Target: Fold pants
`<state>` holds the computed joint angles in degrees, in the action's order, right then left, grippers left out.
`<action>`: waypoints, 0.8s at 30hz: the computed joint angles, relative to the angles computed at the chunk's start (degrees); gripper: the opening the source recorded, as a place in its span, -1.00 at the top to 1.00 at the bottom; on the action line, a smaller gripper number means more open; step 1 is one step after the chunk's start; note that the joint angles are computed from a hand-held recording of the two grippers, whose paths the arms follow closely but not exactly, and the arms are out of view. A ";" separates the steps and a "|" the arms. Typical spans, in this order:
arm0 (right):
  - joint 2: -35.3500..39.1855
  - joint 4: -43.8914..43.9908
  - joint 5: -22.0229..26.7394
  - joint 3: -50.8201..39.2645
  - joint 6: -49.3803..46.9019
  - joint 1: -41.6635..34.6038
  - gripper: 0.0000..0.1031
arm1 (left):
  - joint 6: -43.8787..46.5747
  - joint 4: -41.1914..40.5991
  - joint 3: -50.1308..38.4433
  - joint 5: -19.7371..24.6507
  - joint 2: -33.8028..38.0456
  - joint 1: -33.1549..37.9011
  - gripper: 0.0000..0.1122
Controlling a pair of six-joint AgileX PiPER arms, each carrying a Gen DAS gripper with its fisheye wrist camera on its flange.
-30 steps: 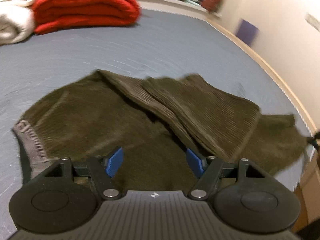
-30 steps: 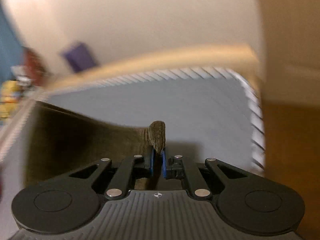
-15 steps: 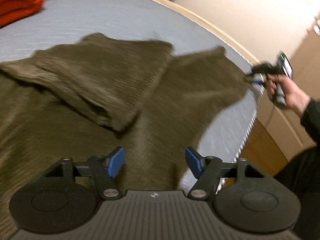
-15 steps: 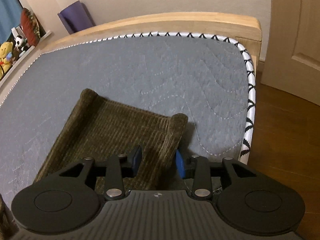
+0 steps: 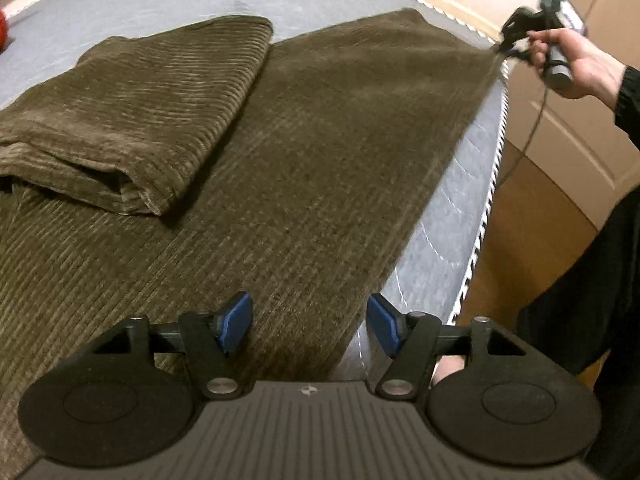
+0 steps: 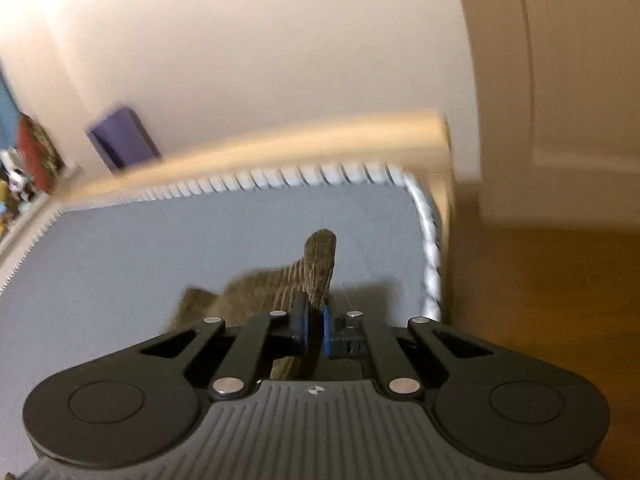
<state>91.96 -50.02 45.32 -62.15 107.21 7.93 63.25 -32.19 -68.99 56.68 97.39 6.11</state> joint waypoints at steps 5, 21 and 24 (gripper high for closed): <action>1.89 3.32 0.23 0.57 -2.26 -2.26 0.58 | 1.73 2.67 -3.36 6.15 1.80 0.39 -0.23; 10.95 -4.73 -7.86 -13.31 -8.46 8.31 -0.14 | -16.12 -3.33 -9.02 -3.26 -4.92 9.61 -0.24; 19.70 1.42 -4.65 -24.81 -16.29 9.88 -0.27 | -19.56 1.47 -5.70 -13.91 -8.44 7.96 -0.27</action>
<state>111.65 -48.59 40.67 -86.95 90.93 17.81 43.69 -30.72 -74.68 42.76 88.95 14.07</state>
